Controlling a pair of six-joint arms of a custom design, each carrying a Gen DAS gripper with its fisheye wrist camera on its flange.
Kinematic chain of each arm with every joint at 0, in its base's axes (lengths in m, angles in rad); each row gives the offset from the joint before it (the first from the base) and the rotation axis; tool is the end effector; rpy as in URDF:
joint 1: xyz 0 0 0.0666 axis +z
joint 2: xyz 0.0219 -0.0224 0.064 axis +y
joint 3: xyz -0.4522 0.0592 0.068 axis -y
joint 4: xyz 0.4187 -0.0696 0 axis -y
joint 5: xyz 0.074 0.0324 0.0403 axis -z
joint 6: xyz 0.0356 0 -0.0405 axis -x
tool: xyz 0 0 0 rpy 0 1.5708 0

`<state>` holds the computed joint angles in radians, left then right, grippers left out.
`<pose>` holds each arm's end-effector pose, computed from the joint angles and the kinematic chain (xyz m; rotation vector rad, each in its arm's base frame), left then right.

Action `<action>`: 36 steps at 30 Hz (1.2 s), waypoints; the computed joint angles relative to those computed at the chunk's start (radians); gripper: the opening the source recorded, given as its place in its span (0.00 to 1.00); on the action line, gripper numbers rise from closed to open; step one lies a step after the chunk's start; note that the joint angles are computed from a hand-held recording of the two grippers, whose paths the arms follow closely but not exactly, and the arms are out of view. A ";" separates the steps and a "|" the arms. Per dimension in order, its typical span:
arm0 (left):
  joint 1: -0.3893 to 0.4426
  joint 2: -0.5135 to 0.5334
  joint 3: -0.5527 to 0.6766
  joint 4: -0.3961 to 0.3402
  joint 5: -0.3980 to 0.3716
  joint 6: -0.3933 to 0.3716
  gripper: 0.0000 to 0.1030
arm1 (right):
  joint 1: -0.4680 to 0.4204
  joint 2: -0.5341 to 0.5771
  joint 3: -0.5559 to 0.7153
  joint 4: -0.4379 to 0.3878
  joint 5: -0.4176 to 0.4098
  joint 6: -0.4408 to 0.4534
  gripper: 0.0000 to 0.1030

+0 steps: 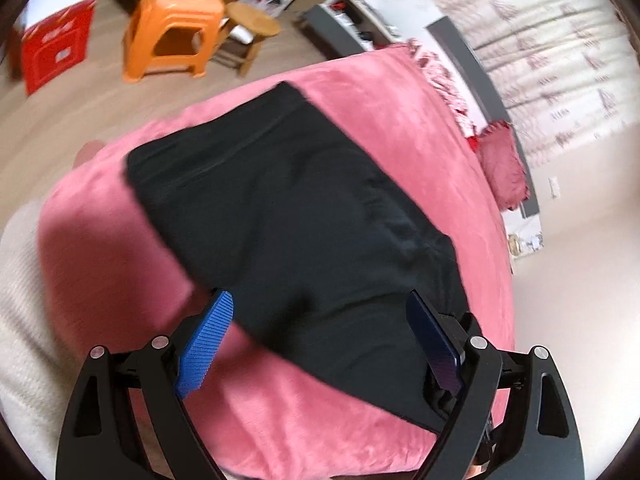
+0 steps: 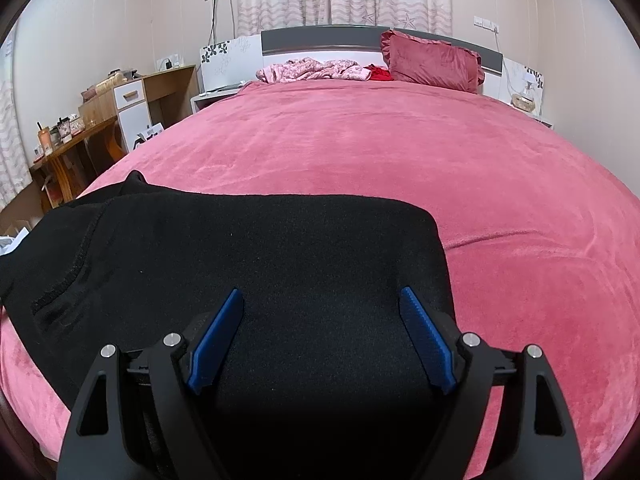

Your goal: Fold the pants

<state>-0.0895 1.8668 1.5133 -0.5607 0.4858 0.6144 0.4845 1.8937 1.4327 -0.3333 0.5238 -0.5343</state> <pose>0.6717 -0.0774 0.3147 -0.4533 2.5161 -0.8917 0.6086 0.2998 0.2767 0.2992 2.2177 -0.0769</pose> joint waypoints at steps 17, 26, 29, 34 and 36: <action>-0.010 0.060 0.045 0.057 -0.209 -0.081 0.85 | 0.001 0.001 0.002 -0.001 0.002 -0.002 0.79; 0.007 0.053 0.008 0.162 -0.177 -0.084 0.73 | 0.001 0.001 0.000 0.001 0.002 -0.002 0.79; 0.010 0.052 0.010 0.135 -0.214 -0.072 0.43 | 0.001 0.001 0.000 0.001 0.002 -0.002 0.79; 0.024 0.047 0.004 0.132 -0.189 -0.029 0.23 | 0.001 0.001 0.000 0.001 0.002 -0.002 0.79; 0.024 0.038 -0.002 0.141 -0.179 -0.026 0.16 | 0.001 0.001 0.000 0.002 0.002 -0.003 0.80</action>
<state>-0.0658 1.9051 1.5112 -0.4192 0.3066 0.5883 0.4858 1.8947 1.4323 -0.3312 0.5257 -0.5369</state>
